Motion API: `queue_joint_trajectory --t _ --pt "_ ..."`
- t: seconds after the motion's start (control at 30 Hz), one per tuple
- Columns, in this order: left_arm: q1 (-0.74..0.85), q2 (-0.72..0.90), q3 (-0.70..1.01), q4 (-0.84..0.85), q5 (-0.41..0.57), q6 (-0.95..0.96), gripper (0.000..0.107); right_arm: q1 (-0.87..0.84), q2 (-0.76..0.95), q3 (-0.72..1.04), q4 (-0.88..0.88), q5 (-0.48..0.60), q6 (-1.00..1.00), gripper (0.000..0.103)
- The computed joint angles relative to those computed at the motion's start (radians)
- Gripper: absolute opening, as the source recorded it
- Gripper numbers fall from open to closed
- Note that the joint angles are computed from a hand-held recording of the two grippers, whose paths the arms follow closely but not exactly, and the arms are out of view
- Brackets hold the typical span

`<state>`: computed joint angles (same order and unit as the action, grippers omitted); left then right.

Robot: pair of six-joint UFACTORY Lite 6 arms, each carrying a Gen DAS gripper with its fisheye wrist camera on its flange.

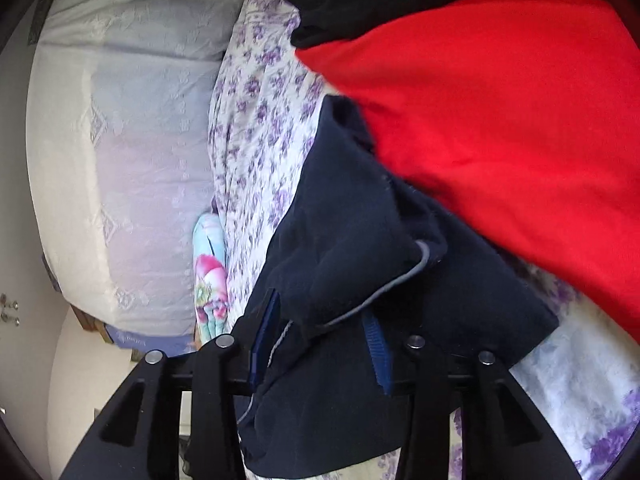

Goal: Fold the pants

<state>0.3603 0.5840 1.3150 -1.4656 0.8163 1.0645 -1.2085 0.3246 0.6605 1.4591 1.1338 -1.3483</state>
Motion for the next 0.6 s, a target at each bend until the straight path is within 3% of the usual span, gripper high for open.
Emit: queue_joint_trajectory --t 0.07,0.1,0.17,0.3,0.4,0.5,0.6 --pt "0.008 0.015 0.002 -0.004 0.011 0.001 0.018 -0.004 0.003 -0.017 0.034 0.016 -0.032 0.039" --pt "0.01 0.022 0.004 -0.004 0.016 -0.001 0.018 0.002 0.007 -0.017 0.039 0.026 -0.06 0.026" --pt "0.015 0.034 0.02 0.004 0.031 -0.016 0.018 0.028 0.015 0.001 0.037 0.034 -0.074 0.016" --pt "0.033 0.005 0.064 0.022 0.114 -0.068 0.016 0.007 -0.053 0.119 0.011 0.164 0.009 0.012" --pt "0.061 -0.11 0.018 0.018 0.166 -0.059 0.016 -0.039 -0.176 0.166 -0.052 0.255 0.051 0.012" --pt "0.118 -0.222 -0.092 0.033 0.209 -0.011 0.016 -0.125 -0.211 0.147 -0.175 0.269 0.007 0.012" --pt "0.174 -0.245 -0.221 0.079 0.211 0.048 0.016 -0.214 -0.107 0.094 -0.304 0.207 -0.076 0.012"
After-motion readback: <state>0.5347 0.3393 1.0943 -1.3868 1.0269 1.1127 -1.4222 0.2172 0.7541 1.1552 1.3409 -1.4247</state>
